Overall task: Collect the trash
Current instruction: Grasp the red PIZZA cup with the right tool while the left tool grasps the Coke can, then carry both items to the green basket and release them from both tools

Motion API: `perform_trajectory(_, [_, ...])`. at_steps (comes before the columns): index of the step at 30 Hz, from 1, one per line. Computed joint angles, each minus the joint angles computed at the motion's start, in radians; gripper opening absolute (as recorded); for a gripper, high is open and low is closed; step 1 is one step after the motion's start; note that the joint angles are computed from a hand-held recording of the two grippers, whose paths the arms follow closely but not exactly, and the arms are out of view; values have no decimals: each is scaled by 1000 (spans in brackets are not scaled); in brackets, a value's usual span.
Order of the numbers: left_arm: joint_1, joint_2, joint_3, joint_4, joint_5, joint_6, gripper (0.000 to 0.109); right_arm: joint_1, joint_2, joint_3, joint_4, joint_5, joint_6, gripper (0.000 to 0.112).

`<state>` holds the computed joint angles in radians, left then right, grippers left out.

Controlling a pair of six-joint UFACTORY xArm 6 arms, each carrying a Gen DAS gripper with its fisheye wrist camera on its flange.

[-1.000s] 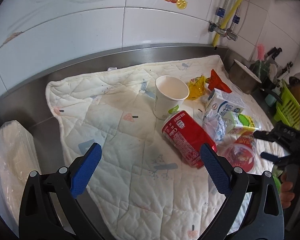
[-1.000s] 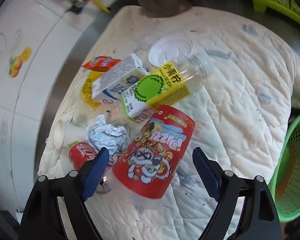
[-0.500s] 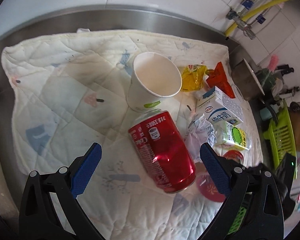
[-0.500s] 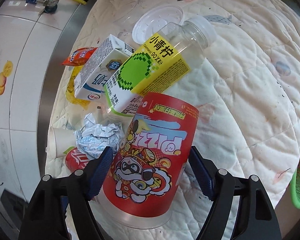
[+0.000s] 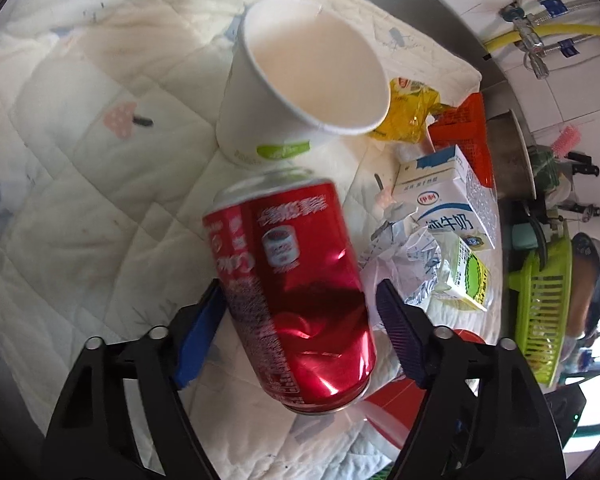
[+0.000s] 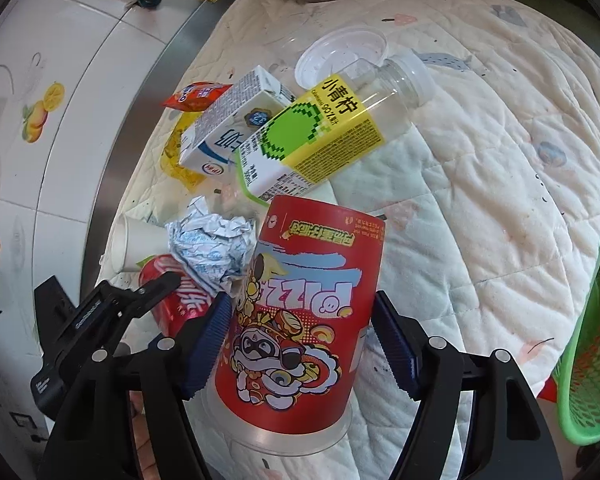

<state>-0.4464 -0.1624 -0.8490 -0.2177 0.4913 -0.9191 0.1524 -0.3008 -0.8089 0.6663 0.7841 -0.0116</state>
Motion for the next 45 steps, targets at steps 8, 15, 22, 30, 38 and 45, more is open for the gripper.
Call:
perform_trajectory(8, [-17, -24, 16, 38, -14, -3, 68, -35, -117, 76, 31, 14, -93, 66])
perform_trajectory(15, [-55, -129, 75, 89, -21, -21, 68, -118, -278, 169, 58, 51, -184, 66])
perform_trajectory(22, [-158, -183, 70, 103, -40, 33, 68, -326, -479, 275, -99, 108, -208, 66])
perform_trajectory(30, [-300, -6, -118, -42, -45, 241, 68, -593, -525, 405, -422, 58, -233, 66])
perform_trajectory(38, [-443, 257, -388, -159, 18, 441, 68, -742, -456, 485, -479, 3, -294, 66])
perform_trajectory(45, [-519, 506, -649, -199, 117, 518, 68, -844, -544, 520, -434, 39, -384, 70])
